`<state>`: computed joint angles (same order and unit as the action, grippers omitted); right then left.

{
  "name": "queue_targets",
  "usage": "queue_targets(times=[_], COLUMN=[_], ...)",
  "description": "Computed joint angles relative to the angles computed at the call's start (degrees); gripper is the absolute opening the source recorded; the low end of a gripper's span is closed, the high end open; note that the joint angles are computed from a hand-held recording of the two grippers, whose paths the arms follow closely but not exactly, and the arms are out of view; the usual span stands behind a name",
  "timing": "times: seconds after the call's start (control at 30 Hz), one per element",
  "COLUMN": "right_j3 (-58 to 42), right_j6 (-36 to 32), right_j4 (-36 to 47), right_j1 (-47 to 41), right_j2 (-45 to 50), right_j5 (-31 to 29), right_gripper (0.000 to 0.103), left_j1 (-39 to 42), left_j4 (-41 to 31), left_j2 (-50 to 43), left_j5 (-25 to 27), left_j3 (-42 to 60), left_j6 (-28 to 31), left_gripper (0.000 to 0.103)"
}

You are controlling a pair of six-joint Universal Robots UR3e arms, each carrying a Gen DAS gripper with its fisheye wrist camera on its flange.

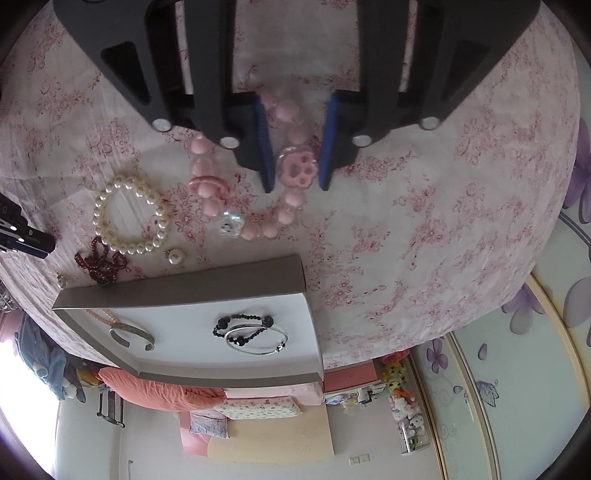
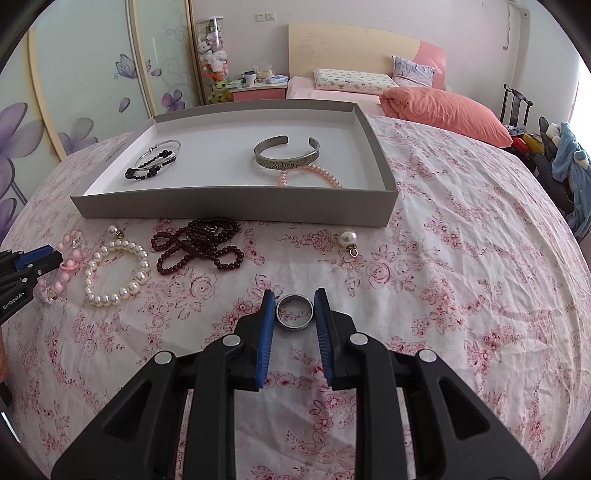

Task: Organize jewelry
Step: 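Grasp the pink bead bracelet with the left tool while the right tool grasps the silver ring, then lift the pink bracelet and silver ring and carry both over the white tray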

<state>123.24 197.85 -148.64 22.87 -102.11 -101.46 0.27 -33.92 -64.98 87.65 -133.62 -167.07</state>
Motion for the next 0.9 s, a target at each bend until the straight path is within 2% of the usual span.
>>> queue_targets(times=[0.3, 0.47, 0.9], right_j3=[0.2, 0.8, 1.2], right_j6=[0.1, -0.2, -0.6], right_j4=[-0.2, -0.4, -0.5], right_j1=[-0.1, -0.8, -1.4], right_j2=[-0.2, -0.7, -1.0], right_j5=[0.3, 1.1, 1.6], right_gripper=[0.023, 0.023, 0.023], left_j1=[0.1, 3.6, 4.3], left_j4=[2.6, 0.2, -0.6], left_j2=[0.4, 3.3, 4.2], left_j5=[-0.2, -4.7, -5.5], left_j3=[-1.8, -3.4, -3.6], left_j6=[-0.4, -0.4, -0.2], left_gripper=[0.024, 0.024, 0.024])
